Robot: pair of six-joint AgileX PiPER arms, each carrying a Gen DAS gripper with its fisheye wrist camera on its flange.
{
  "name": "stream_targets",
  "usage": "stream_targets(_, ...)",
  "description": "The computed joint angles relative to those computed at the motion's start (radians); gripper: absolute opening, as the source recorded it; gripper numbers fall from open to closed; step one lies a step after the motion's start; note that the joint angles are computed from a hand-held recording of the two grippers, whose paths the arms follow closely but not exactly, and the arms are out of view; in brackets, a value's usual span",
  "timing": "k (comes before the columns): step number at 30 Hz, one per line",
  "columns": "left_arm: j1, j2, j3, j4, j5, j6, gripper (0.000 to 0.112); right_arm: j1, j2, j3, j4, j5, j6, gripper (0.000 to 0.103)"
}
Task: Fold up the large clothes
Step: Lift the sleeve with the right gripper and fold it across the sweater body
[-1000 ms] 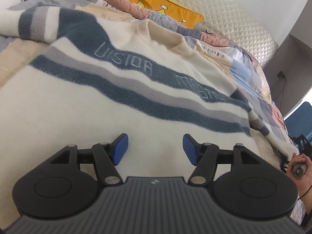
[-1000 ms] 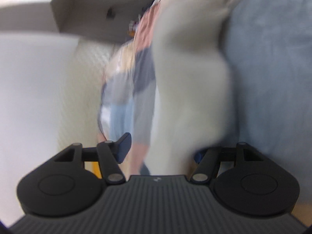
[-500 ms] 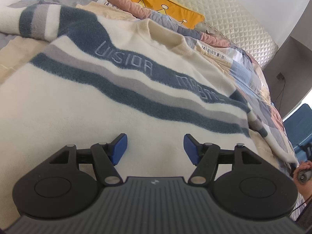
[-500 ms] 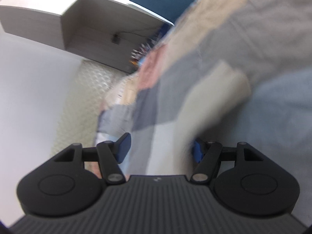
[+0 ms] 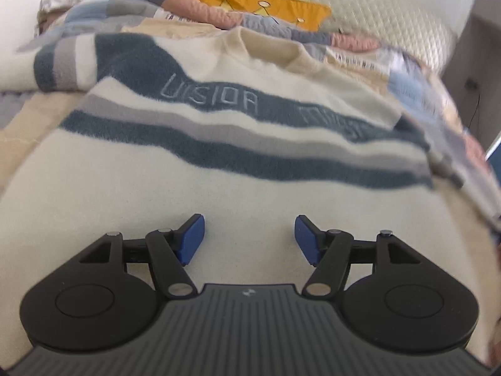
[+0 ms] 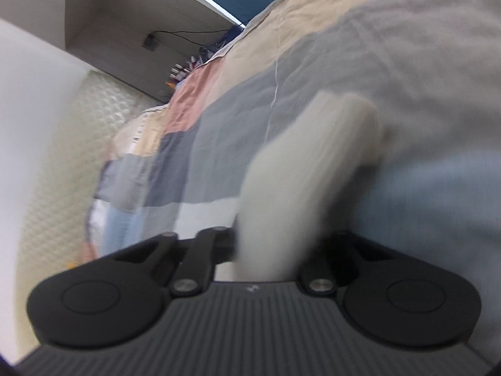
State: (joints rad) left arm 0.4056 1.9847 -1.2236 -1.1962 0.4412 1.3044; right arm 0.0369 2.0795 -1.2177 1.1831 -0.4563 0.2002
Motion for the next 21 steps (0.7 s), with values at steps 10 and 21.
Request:
stream_targets(10,-0.064,0.003,-0.017,0.232,-0.087,-0.158,0.072,-0.040,0.041,-0.186,0.397,0.012,-0.675,0.009)
stream_targets(21,-0.034,0.002,-0.124,0.468,0.032,-0.465,0.073,0.085,-0.109,-0.456,0.478,0.041,-1.249,0.010)
